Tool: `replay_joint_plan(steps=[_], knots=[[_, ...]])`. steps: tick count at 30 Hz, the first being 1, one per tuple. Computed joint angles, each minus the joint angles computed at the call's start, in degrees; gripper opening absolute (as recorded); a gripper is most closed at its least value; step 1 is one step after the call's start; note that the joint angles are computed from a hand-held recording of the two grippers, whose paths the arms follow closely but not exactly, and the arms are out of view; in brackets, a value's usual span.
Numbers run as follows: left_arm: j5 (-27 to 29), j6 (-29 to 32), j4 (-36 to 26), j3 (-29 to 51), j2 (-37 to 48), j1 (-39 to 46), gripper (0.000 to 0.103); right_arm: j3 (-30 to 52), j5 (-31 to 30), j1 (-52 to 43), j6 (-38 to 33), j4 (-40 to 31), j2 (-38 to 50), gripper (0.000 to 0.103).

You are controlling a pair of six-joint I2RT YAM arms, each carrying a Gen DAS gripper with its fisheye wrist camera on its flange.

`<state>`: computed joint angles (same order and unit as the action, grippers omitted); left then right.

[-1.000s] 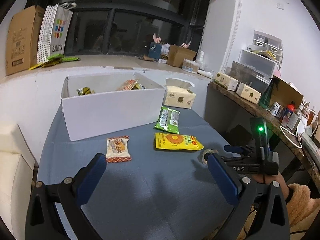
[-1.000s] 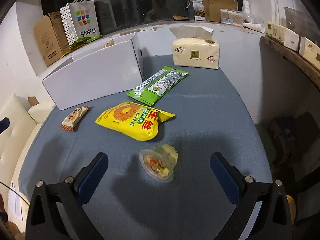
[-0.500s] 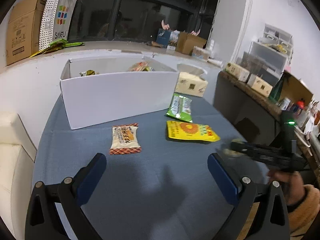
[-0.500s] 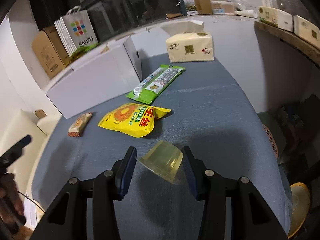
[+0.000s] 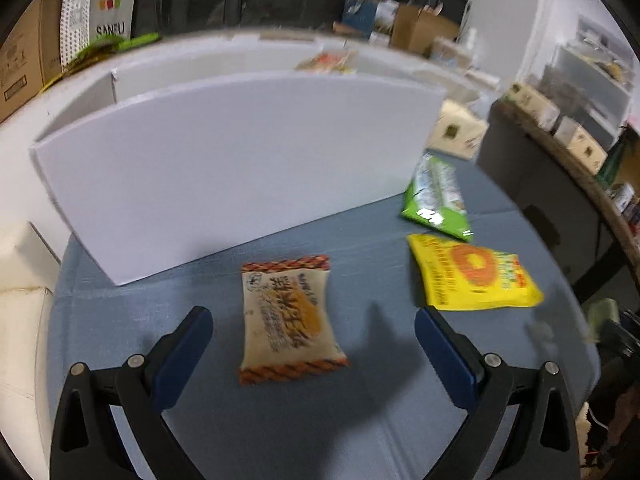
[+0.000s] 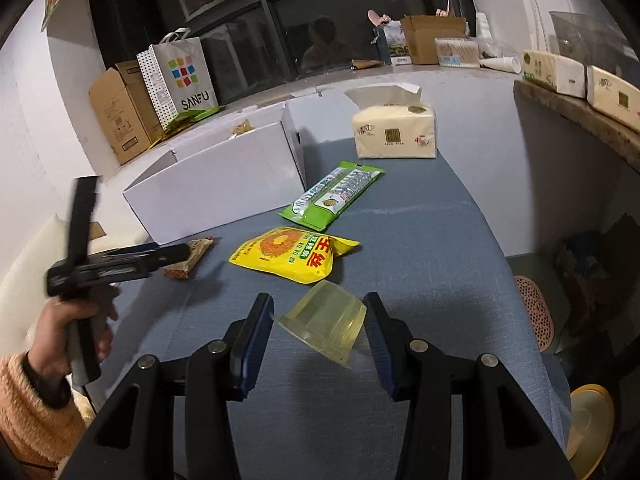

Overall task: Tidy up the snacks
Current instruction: 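Grasp the clear jelly cup with the right gripper while the left grasps a wrapped cake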

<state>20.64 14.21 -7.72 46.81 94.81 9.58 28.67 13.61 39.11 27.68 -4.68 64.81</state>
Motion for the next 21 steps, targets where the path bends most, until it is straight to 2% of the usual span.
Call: replay_joint_plan(steps=[3, 4, 6, 7, 9, 13, 17, 21], knots=[[-3.0, -0.2, -1.9, 3.6, 5.1, -0.9, 0.099, -0.1, 0.1, 0.1, 0.0, -0.1, -0.3, 0.050], [-2.7, 0.2, -1.5, 3.6, 5.6, -0.7, 0.092, -0.1, 0.2, 0.0, 0.0, -0.2, -0.5, 0.050], [-4.7, 0.7, 0.6, 1.7, 4.0, -1.0, 0.057, -0.2, 0.3, 0.1, 0.2, -0.4, -0.7, 0.050], [-4.4, 1.1, 0.7, 1.2, 3.3, -0.6, 0.050, -0.3, 0.0, -0.2, 0.0, -0.3, -0.7, 0.050], [1.6, 1.6, 0.0, 0.5, 1.7, 1.8, 0.050, -0.3, -0.3, -0.4, 0.0, -0.1, -0.5, 0.050], [3.8, 3.8, 2.2, -5.1, -7.7, 3.8, 0.050, 0.8, -1.5, -0.4, -0.6, 1.1, 1.3, 0.050], [9.9, 4.0, -1.2, -6.2, -17.3, 8.3, 0.050, 4.5, -3.1, -0.6, -2.5, 1.9, 4.6, 0.050], [16.6, 4.5, -5.6, -2.7, -22.2, 13.8, 0.050, 11.4, -6.2, -1.5, -5.5, 2.2, 9.1, 0.050]])
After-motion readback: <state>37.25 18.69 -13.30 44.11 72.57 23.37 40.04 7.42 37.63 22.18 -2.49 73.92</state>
